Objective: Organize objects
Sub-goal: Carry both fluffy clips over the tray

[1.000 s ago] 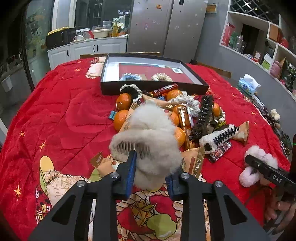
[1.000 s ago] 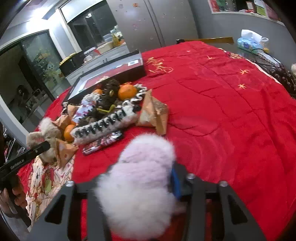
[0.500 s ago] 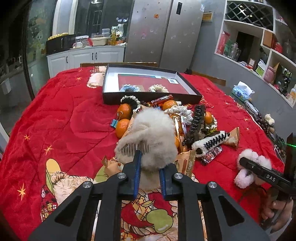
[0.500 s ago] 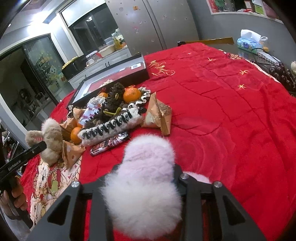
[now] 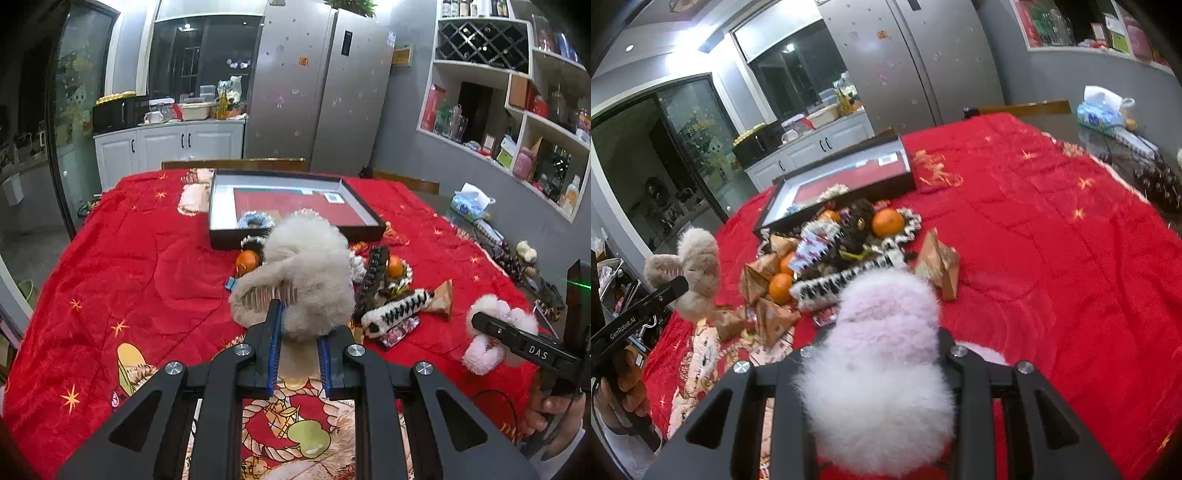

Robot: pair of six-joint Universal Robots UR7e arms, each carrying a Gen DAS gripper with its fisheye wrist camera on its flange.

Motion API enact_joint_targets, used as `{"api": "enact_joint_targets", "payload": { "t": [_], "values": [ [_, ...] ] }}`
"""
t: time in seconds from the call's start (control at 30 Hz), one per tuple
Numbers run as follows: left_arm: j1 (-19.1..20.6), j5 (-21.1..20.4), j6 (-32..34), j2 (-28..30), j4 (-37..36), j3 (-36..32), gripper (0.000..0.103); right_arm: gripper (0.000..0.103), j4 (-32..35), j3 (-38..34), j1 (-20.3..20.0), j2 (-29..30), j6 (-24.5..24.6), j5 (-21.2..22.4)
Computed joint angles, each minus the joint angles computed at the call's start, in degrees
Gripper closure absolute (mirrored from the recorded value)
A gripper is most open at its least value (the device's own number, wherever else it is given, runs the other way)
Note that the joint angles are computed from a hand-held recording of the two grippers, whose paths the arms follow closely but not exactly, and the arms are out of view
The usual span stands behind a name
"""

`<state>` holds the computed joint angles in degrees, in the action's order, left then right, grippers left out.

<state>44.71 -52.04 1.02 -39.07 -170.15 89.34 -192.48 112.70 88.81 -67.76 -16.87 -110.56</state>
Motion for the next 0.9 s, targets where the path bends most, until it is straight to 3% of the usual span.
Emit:
{"api": "enact_joint_targets", "payload": {
  "t": [0.43, 0.67, 0.9],
  "values": [
    [-1.5, 1.8, 2.2, -0.4, 0.7, -4.1, 0.087, 0.072, 4.4, -7.4, 4.7, 0.7, -4.4, 3.4],
    [-1.5, 2.6, 4.4, 1.3, 1.9, -10.0, 0.087, 0.072, 8.3, -14.9, 7.1, 3.8, -7.5, 5.7],
    [-0.3, 1.8, 7.2, 5.7, 5.1, -20.1, 0.087, 0.072, 14.5, -25.6, 8.8, 8.9, -10.2, 6.5]
  ]
}}
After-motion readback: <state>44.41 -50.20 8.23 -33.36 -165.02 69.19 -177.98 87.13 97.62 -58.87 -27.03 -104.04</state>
